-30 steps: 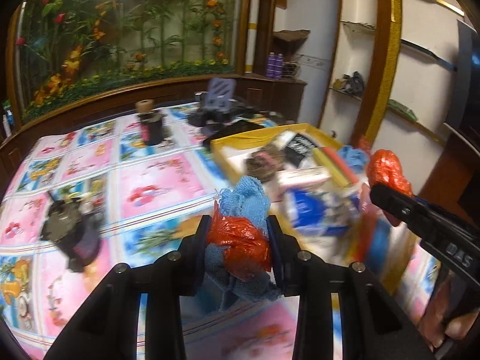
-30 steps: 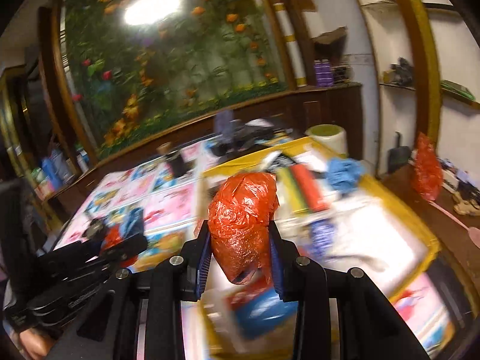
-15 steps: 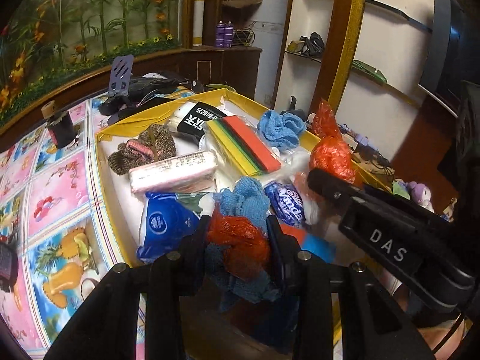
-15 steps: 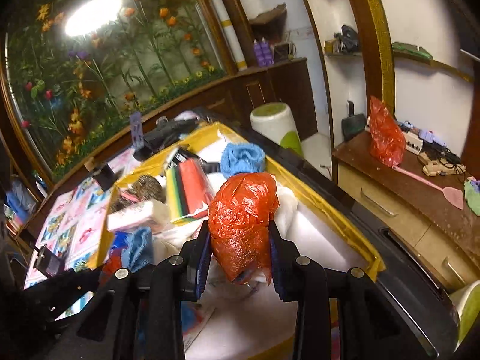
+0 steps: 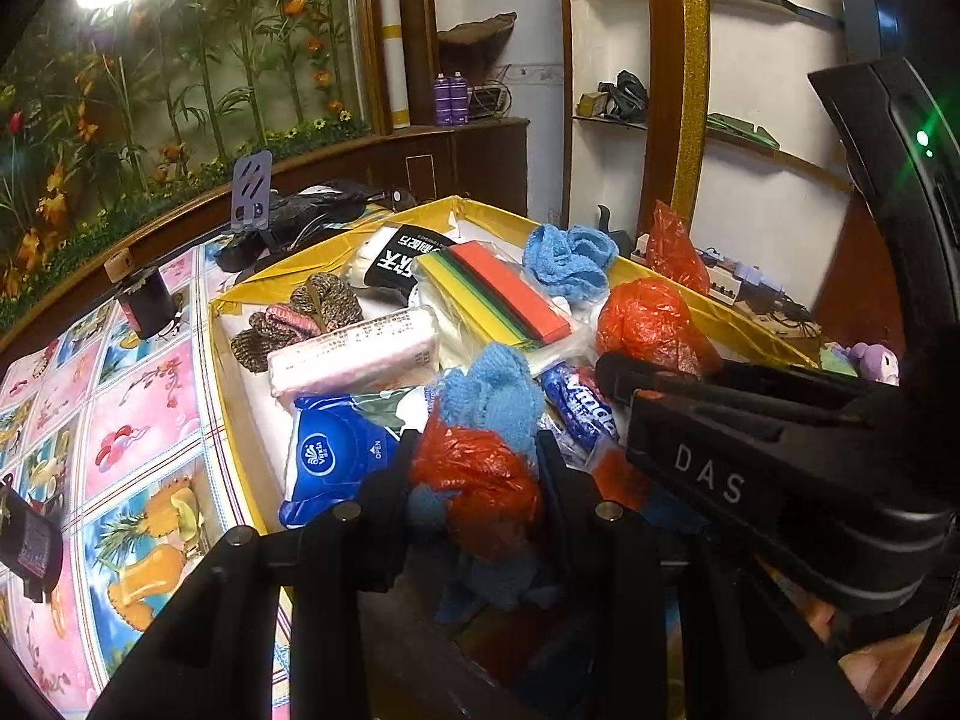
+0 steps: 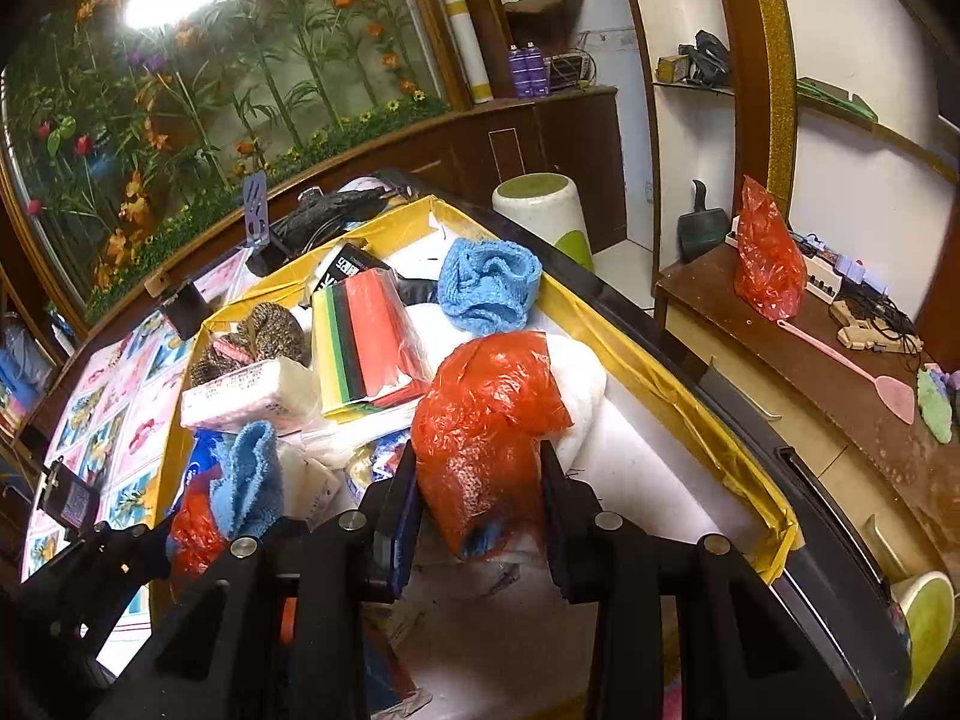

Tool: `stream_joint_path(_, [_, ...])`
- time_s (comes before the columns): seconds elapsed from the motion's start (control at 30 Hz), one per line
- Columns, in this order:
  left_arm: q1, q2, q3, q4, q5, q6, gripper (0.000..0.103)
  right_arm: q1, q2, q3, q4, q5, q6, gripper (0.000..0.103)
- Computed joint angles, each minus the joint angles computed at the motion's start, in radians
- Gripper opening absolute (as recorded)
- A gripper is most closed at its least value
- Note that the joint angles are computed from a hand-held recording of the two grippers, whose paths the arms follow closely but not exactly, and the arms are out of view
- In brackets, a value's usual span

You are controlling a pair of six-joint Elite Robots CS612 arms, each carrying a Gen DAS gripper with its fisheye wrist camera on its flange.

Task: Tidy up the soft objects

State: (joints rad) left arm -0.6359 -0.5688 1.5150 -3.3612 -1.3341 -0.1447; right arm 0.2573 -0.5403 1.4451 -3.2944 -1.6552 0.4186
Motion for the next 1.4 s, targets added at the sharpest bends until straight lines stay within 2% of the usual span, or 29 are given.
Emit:
stream_joint_path(0.7, [-0.002, -0.001, 0.001, 0.001, 0.003, -0.001, 0.037, 0.002, -0.001, 0.002, 0.006, -0.011, -0.002, 0.038])
stream_joint_path(0.87, [-0.002, 0.0, 0.001, 0.001, 0.004, -0.001, 0.044, 0.003, -0.001, 0.001, 0.01, -0.014, -0.003, 0.037])
stream_joint_path(1.0, [-0.003, 0.0, 0.002, 0.001, 0.003, -0.002, 0.046, 0.003, -0.001, 0.005, 0.011, -0.02, -0.004, 0.037])
stream_joint_path(1.23, [-0.001, 0.002, 0.002, -0.002, -0.006, 0.0, 0.062, 0.002, -0.002, 0.008, 0.006, -0.02, -0.005, 0.037])
stream_joint_path(1.3, [-0.001, 0.002, 0.004, -0.008, -0.008, -0.001, 0.063, 0.001, -0.004, 0.013, 0.0, -0.016, -0.003, 0.037])
stream_joint_path(1.4, [0.0, 0.002, 0.007, -0.016, -0.014, -0.002, 0.066, 0.002, -0.007, 0.023, -0.021, -0.013, -0.01, 0.044])
